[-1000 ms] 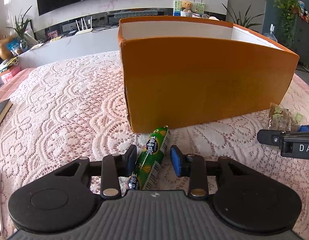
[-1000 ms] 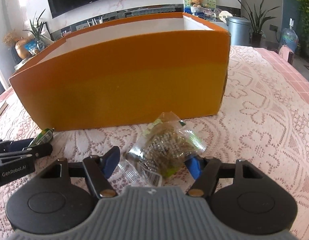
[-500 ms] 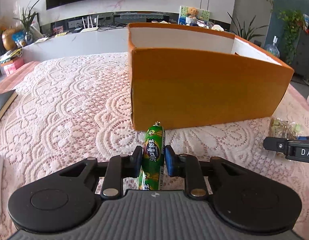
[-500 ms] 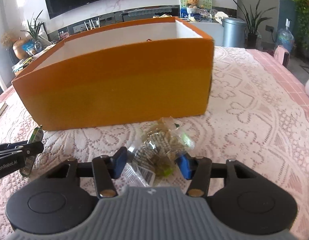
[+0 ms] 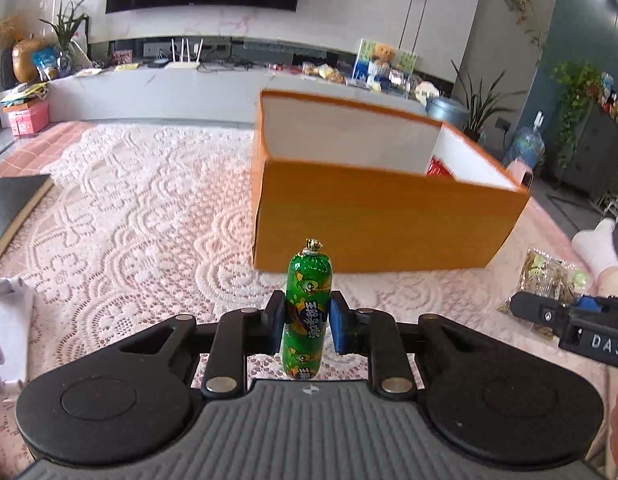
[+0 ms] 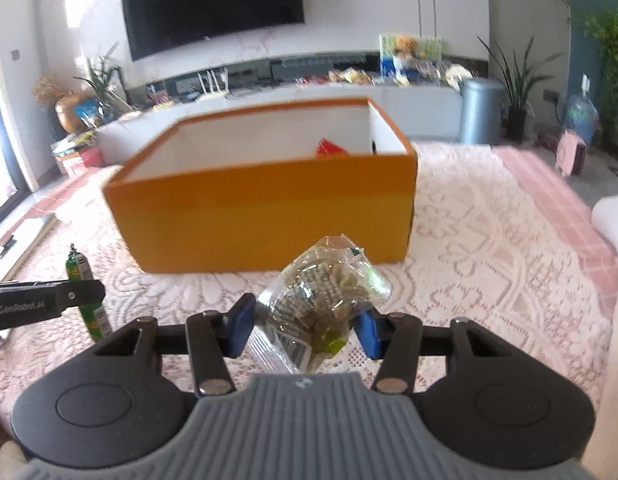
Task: Organize snacks
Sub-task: 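Lift both held snacks and carry them over the orange box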
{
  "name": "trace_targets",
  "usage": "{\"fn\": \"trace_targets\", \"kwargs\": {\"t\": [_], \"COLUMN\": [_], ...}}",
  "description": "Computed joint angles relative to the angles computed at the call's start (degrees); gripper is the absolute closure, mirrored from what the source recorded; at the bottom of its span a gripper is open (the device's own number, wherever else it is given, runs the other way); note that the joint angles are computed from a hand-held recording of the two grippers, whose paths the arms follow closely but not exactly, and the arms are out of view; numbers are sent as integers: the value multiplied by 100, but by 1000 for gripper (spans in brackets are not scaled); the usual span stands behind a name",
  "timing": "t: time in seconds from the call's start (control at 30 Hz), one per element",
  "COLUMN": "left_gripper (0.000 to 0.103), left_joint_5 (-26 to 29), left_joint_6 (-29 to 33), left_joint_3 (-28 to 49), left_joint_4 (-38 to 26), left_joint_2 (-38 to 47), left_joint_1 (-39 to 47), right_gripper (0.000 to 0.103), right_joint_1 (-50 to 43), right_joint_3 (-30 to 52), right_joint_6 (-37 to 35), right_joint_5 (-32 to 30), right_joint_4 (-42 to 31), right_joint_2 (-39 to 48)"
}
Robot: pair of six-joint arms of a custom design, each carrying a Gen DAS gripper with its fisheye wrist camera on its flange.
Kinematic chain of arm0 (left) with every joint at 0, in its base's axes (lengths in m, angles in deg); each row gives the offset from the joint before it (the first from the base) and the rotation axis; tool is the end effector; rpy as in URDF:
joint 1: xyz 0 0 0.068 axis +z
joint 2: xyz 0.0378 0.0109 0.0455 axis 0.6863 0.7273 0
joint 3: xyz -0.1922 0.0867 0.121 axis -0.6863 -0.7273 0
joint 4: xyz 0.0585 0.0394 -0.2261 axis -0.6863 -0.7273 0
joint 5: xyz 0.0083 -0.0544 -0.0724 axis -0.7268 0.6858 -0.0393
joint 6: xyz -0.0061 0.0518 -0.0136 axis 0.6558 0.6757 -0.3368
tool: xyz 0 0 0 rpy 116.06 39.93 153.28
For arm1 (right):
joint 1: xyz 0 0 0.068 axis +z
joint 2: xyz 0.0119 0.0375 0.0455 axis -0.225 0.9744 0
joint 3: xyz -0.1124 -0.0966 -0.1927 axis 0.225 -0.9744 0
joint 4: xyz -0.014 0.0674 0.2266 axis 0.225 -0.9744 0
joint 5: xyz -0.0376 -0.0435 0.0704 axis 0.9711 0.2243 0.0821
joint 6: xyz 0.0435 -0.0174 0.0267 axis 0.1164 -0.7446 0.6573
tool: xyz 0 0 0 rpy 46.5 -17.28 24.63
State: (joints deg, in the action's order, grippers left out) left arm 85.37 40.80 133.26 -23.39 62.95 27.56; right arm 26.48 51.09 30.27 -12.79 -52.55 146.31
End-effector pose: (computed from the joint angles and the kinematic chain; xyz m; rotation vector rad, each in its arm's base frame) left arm 0.3220 -0.1007 0.2136 0.4556 2.2470 -0.4417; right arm 0.2523 0.1807 0.2423 0.3973 2.2396 -0.0149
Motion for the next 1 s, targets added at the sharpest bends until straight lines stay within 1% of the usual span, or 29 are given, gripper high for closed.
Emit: {"fn": "trace_targets", "kwargs": {"t": [0.07,0.13,0.27,0.4,0.53,0.67,0.87,1.0], "left_gripper": [78,78,78,78,78,78,78,78], "left_joint_5": [223,334,207,189,165,15,-138,-190], "left_joint_6": [-127,-244,-191,-208,-181,-105,6,34], "left_joint_3": [91,198,337,733,1206,1830,2841,3497], "left_joint_4": [-177,-337,-480,-736,-891,-1066,-1439,-1687], "left_joint_2": [-119,-208,-363,-302,-103,234,877,1342], "left_joint_1": [46,65,-41,-124,-166,-273,-364,-376], "right_gripper": [52,52,52,52,52,52,52,52], "right_joint_1": [102,226,356,357,101,-240,-781,-1153], "right_joint_3": [-21,43,197,529,876,1341,2164,2867], "right_joint_6": [-50,-105,-228,-630,-1151,-1730,-2453,-2836], "right_joint_5": [74,202,350,403,157,-115,-491,-694], "right_joint_4": [-35,-149,-293,-415,-449,-541,-700,-851], "right_joint_2": [-198,-350,-537,-536,-489,-305,176,676]}}
